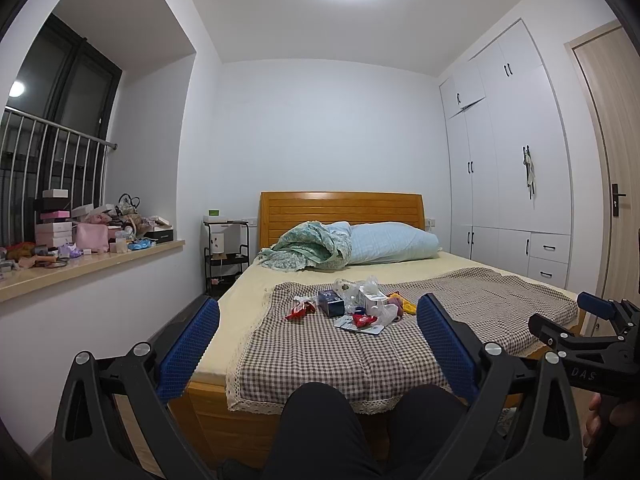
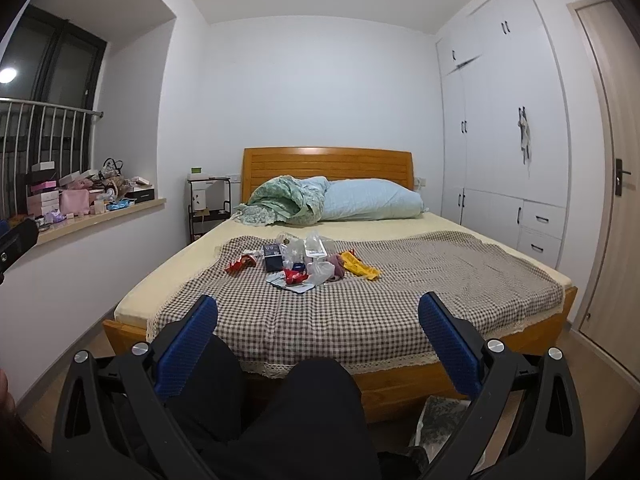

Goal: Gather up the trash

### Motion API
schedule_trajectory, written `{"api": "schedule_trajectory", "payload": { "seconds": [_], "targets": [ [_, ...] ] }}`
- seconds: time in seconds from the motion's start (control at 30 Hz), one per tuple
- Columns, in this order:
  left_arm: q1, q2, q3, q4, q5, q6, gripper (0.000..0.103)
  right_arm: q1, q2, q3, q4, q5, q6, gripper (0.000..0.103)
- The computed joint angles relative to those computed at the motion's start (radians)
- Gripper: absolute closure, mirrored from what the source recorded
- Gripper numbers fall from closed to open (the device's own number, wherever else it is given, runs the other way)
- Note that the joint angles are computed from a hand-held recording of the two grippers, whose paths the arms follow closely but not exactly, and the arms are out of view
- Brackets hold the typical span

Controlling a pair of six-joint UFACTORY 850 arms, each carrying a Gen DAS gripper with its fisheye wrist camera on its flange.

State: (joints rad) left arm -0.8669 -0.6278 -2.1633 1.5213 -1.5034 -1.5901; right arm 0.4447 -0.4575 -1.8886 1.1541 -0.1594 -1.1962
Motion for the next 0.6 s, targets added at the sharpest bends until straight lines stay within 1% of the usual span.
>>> {"api": "schedule_trajectory", "payload": {
  "seconds": [0.07, 0.17, 0.2, 0.23, 0.4, 0.5, 0.6],
  "targets": [
    [0.0, -0.001, -0.001, -0.001, 0.0, -0.002, 0.007, 0.0, 0.003, 0.007, 0.012, 0.017, 0.0, 0.007],
    [0.001, 0.0, -0.002, -0.004, 0.002, -0.002, 0.007, 0.008, 0.013, 0.027, 0.086, 0.066, -0.099, 0.007],
    [0.001, 0.0, -0.001, -0.005, 0.003, -0.002, 0.007, 0.009, 0.013, 0.029, 0.119, 0.065, -0.138, 0.007],
    [0.002, 0.0, -0.001, -0.006, 0.004, -0.001, 0.007, 0.009, 0.013, 0.029, 0.118, 0.061, -0.138, 0.007],
    [0.009, 0.005, 0.0, -0.02, 0.01, 0.008, 0.007, 0.006, -0.002, 0.008, -0.041, 0.046, 0.014, 0.007],
    [0.016, 0.011, 0.006, -0.017, -0.002, -0.005, 0.007, 0.002, -0.014, -0.008, -0.051, 0.031, 0.023, 0.007],
    [0.031, 0.024, 0.022, -0.032, 0.023, -0.016, 0.007, 0.003, -0.035, -0.035, -0.092, 0.021, 0.04, 0.007]
  ]
}}
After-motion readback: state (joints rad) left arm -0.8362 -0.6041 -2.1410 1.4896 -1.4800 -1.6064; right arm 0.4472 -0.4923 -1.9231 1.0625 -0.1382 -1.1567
